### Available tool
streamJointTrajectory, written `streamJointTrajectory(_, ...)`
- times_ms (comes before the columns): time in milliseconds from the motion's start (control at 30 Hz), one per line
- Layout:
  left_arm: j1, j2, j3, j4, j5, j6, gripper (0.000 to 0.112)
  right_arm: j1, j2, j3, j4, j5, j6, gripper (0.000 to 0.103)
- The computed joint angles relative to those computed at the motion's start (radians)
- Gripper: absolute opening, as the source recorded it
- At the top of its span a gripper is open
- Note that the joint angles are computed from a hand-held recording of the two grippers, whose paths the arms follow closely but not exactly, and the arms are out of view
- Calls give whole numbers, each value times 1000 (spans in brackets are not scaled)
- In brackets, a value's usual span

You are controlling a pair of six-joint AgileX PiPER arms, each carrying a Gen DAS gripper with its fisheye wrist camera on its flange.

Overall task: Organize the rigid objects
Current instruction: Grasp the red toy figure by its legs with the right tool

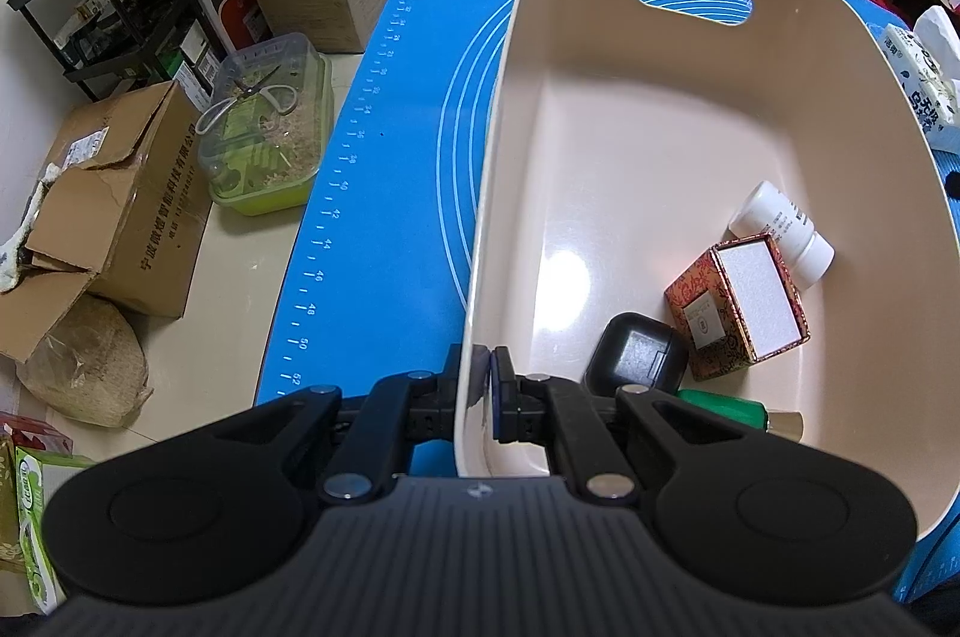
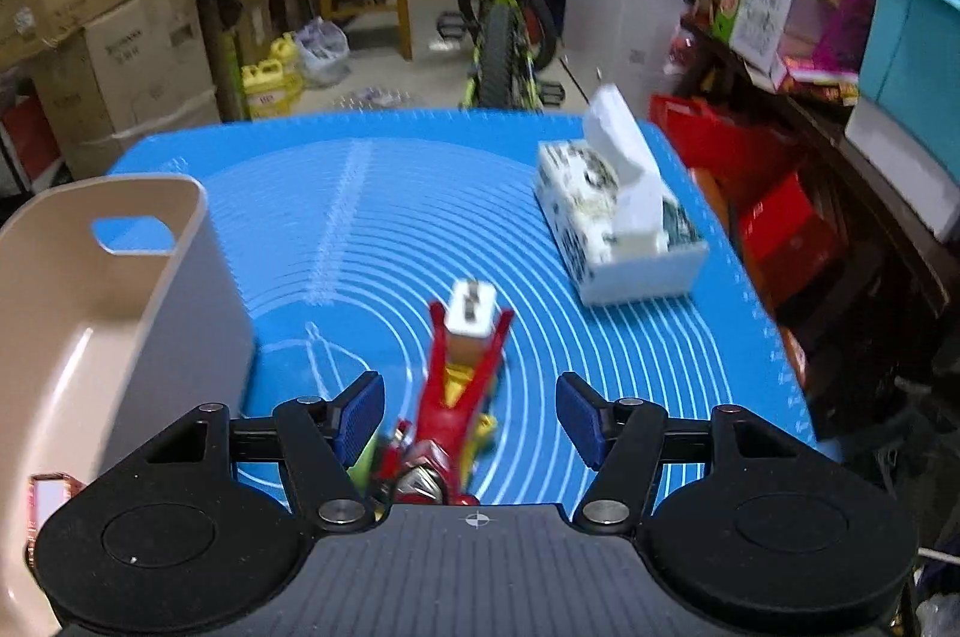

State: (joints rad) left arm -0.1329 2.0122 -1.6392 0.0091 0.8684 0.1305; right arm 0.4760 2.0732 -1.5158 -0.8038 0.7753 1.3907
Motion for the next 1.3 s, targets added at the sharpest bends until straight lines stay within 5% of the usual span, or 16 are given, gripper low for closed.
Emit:
streamJointTrajectory(467, -3, -1, 3, 4, -2, -4, 10, -36, 111, -49, 84, -53, -50, 68)
streamJointTrajectory(700, -3, -1, 3, 4, -2, -5, 10, -56, 107, -25, 100, -137, -16, 48)
streamJointTrajectory(900, -4, 0, 2, 4, 0, -6, 10, -58, 103, -20, 100, -141, 6, 35)
streamJointTrajectory(1300, -4, -1, 3, 5, -2, -6, 10, 6, 21, 31, -51, -67, 147, 35)
